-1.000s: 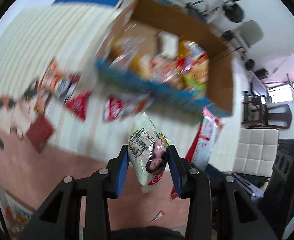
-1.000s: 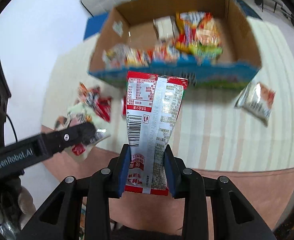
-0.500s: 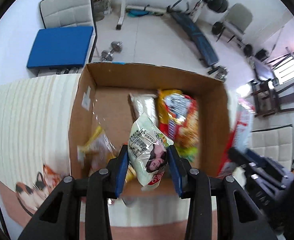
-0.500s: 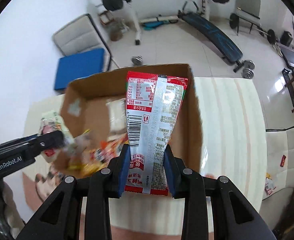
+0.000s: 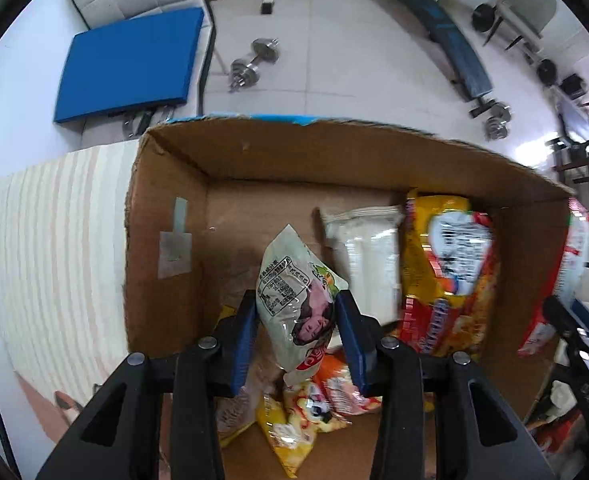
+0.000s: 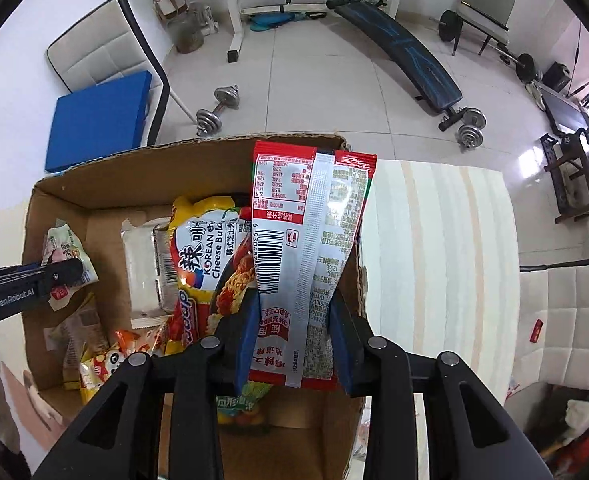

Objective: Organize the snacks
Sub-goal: 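Carry both packets over the box and open both grippers inside, then move both open grippers from the box back over the table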

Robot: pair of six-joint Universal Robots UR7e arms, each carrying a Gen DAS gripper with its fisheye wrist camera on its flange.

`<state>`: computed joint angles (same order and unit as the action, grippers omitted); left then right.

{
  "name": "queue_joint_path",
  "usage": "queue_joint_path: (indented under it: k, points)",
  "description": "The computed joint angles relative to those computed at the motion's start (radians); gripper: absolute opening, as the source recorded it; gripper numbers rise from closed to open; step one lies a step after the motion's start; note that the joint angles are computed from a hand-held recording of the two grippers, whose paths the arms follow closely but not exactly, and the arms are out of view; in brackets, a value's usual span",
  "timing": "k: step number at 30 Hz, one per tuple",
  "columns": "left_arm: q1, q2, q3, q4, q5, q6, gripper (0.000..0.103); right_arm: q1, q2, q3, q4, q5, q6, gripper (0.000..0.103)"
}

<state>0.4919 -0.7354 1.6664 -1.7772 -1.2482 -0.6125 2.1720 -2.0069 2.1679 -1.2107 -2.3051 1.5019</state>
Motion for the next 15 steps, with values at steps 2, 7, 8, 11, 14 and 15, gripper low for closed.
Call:
queue_joint_path:
  k: [2,7,8,11,14,15]
  points:
    - [0.009,0.009,-0.014,0.018,-0.006,-0.013,0.038,-0.023,-0.008,0.008,-0.023,0.007,-0.023,0.046]
    - [0.008,0.009,-0.028,0.023,0.011,0.002,0.064,-0.058,-0.021,0.023,-0.073,0.020,-0.070,0.075]
    - [0.007,0.004,-0.026,0.012,0.009,0.005,0.076,-0.052,-0.015,0.020,-0.077,0.020,-0.067,0.081]
    - [0.002,-0.017,-0.017,-0.013,0.003,0.005,0.083,-0.015,0.001,0.015,-0.091,0.013,-0.051,0.090]
    - [-0.012,-0.043,-0.005,-0.039,-0.005,0.017,0.087,0.032,0.024,0.008,-0.095,-0.014,-0.030,0.097]
    - [-0.017,-0.054,0.002,-0.054,-0.013,0.025,0.088,0.051,0.039,-0.001,-0.086,-0.022,-0.022,0.097]
